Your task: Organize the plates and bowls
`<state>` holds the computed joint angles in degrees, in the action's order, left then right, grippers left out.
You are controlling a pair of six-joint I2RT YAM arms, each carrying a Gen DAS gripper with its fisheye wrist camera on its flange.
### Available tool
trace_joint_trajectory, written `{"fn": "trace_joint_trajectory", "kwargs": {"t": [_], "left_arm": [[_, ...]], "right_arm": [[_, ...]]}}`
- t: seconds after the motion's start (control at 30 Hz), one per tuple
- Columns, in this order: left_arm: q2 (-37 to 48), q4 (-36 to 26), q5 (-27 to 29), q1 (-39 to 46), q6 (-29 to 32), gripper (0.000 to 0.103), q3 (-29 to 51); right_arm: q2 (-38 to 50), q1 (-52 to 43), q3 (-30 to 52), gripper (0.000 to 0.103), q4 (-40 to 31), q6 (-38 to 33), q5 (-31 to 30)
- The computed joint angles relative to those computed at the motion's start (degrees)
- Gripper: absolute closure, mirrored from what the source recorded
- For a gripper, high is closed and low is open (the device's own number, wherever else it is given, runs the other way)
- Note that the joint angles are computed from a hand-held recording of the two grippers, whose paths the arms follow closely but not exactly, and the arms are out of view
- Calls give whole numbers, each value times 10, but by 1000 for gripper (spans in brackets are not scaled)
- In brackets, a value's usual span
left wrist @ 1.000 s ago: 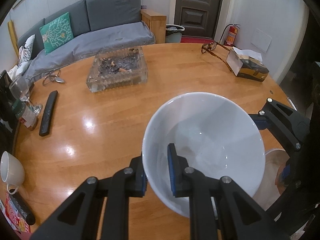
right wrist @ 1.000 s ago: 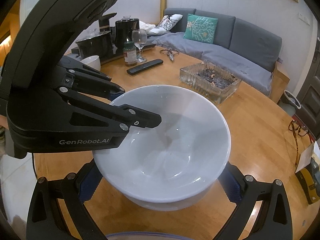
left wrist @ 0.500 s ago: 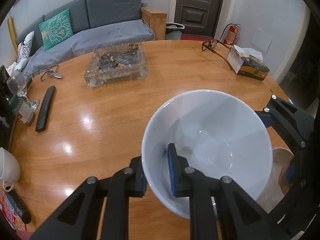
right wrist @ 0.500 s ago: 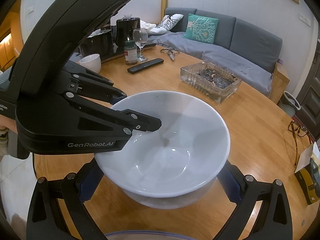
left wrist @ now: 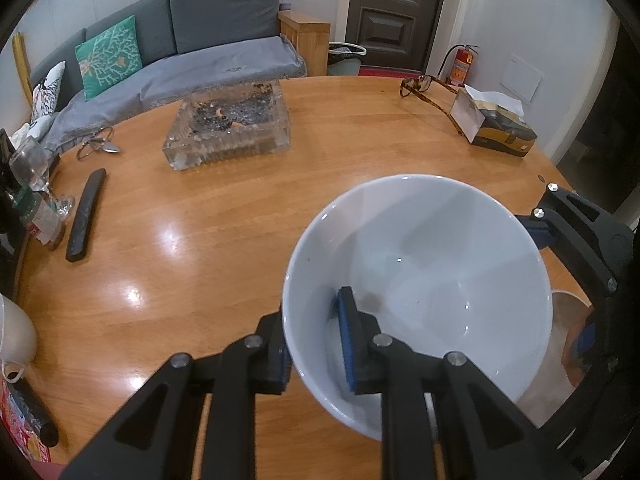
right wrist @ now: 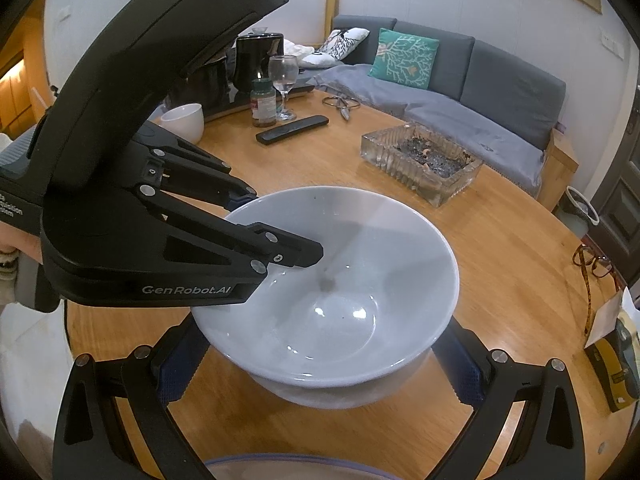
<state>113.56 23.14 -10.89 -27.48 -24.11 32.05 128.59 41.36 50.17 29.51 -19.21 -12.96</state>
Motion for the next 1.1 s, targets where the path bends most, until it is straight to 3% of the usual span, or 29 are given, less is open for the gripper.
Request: {"fn": "trace_joint_trajectory", "kwargs": {"t": [0.37,0.7,1.1], "left_arm": [[2,-6,-5,-6,-1,82,4],[0,-15,-13,-5,-9,66,10],[15,-33,-17,-11,-11,62,31]], "right_arm": [[-13,-13,-27,4,10,-8,-10],[-42,-31,-75,5,54,-15,-33],[-49,-42,-81,3,59,2,-49]]}}
